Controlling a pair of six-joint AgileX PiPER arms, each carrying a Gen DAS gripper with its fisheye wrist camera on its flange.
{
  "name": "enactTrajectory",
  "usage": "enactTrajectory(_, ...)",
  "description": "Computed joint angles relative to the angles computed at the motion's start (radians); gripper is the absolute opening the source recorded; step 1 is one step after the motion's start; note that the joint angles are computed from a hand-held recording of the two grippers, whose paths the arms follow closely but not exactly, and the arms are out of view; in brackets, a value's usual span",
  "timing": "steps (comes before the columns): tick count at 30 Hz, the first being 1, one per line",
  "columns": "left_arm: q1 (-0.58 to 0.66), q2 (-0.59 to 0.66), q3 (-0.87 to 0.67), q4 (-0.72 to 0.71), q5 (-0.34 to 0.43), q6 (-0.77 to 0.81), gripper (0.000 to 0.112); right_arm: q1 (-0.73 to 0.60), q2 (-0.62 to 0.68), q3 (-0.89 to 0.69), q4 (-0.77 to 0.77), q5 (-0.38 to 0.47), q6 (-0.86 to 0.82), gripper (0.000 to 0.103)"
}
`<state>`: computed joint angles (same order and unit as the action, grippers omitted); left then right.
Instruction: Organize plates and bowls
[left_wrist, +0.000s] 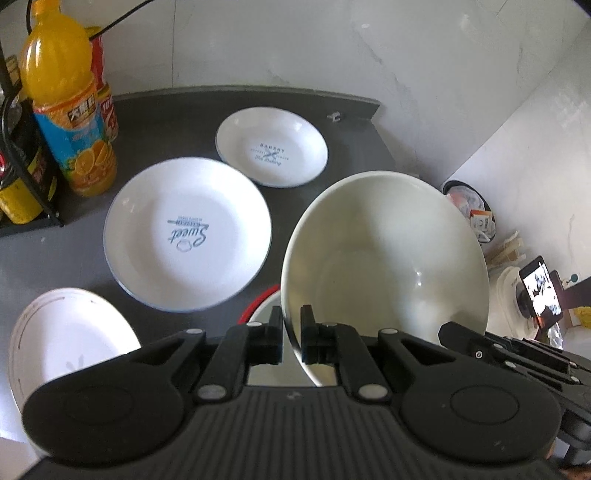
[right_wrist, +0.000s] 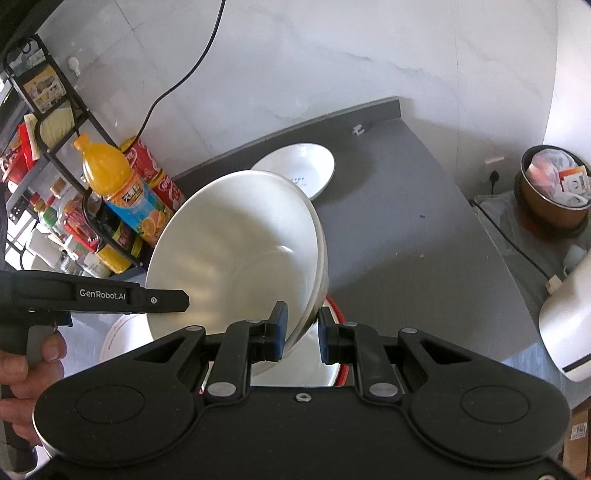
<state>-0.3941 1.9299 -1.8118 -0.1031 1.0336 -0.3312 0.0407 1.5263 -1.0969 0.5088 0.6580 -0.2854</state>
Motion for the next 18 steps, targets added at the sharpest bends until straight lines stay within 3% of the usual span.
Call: enactTrajectory(18,0.026,-0.056,0.163,-0.053,-0.009,0.052,0.008,0.038,0.009,0.028,-0.075,0.038,0.073,0.018)
